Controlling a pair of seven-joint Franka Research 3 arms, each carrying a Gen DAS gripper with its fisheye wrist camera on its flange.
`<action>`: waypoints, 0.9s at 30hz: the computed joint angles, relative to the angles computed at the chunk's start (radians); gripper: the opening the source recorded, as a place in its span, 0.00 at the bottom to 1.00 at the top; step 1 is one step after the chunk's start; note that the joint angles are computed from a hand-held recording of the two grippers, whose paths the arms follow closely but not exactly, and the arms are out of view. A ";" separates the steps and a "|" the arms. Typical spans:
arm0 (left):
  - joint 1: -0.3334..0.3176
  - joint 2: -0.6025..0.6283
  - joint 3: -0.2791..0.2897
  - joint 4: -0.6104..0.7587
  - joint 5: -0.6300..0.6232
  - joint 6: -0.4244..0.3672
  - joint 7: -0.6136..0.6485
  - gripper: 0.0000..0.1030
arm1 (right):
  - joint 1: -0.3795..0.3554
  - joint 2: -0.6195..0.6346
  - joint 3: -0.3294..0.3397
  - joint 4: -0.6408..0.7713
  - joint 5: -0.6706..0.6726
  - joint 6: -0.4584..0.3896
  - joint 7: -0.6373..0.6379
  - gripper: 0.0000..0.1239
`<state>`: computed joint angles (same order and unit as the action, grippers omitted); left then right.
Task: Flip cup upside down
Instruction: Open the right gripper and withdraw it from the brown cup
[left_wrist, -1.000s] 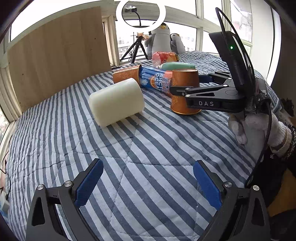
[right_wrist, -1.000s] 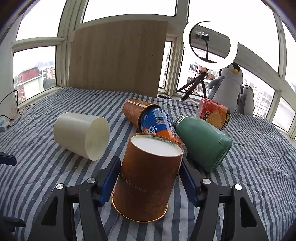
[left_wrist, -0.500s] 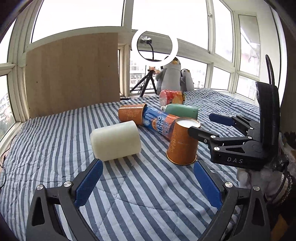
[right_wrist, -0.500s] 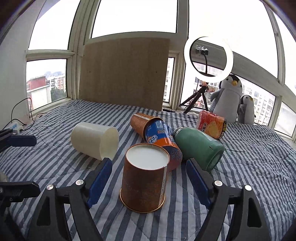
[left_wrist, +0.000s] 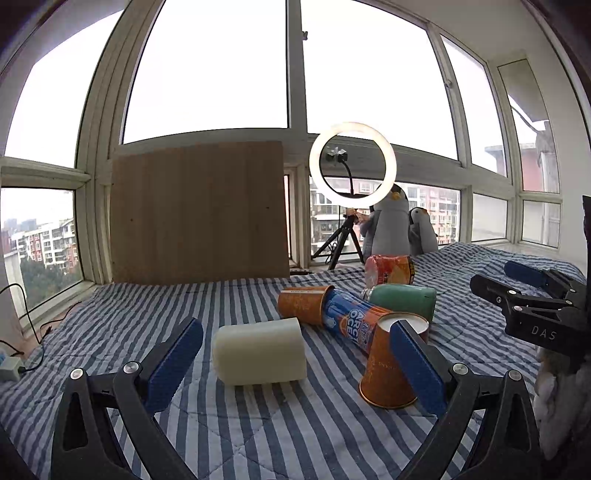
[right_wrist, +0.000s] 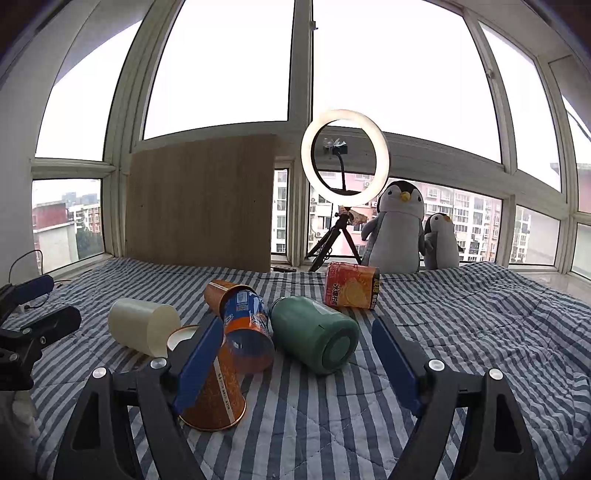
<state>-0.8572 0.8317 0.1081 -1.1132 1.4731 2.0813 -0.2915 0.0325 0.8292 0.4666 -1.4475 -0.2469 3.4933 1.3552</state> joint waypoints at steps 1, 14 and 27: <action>-0.008 0.014 0.003 0.017 -0.001 -0.024 0.013 0.99 | 0.013 0.001 -0.020 0.000 0.016 0.025 -0.002 0.64; -0.027 0.018 0.011 0.005 -0.004 -0.088 -0.018 0.99 | 0.012 0.022 -0.062 0.006 -0.074 0.119 0.146 0.66; -0.051 0.058 0.027 0.058 -0.010 -0.131 0.037 0.99 | 0.076 0.003 -0.179 -0.019 -0.079 0.228 0.241 0.75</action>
<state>-0.9078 0.8897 0.1354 -1.0548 1.4627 1.9500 -0.2548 0.1090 0.8321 0.2877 -1.4662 -0.3259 3.7209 1.5961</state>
